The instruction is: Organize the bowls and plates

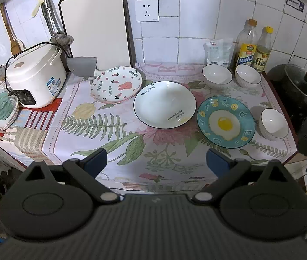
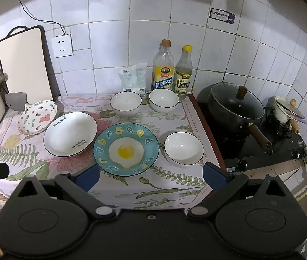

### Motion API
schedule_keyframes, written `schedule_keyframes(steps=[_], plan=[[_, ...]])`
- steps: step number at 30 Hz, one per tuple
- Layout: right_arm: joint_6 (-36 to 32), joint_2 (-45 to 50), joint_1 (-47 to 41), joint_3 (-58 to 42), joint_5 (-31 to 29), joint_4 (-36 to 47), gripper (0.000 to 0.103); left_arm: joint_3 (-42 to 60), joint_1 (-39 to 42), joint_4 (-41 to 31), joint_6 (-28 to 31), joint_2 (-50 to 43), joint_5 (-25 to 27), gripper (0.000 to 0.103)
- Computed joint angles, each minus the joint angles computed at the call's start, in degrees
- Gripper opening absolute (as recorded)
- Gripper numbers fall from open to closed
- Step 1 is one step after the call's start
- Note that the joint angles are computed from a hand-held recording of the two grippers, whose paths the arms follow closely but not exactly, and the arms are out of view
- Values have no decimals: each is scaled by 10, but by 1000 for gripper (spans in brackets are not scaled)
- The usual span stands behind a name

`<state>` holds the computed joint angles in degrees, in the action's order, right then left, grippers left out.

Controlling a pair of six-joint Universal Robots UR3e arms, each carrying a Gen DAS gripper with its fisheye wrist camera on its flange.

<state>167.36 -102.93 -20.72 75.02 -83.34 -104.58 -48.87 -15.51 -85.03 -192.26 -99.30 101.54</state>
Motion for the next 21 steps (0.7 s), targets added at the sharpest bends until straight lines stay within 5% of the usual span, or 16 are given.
schedule_keyframes(steps=[21], plan=[[-3,20,29,-18,-32,-12,102,-76,57,22,41,54,-40,100]])
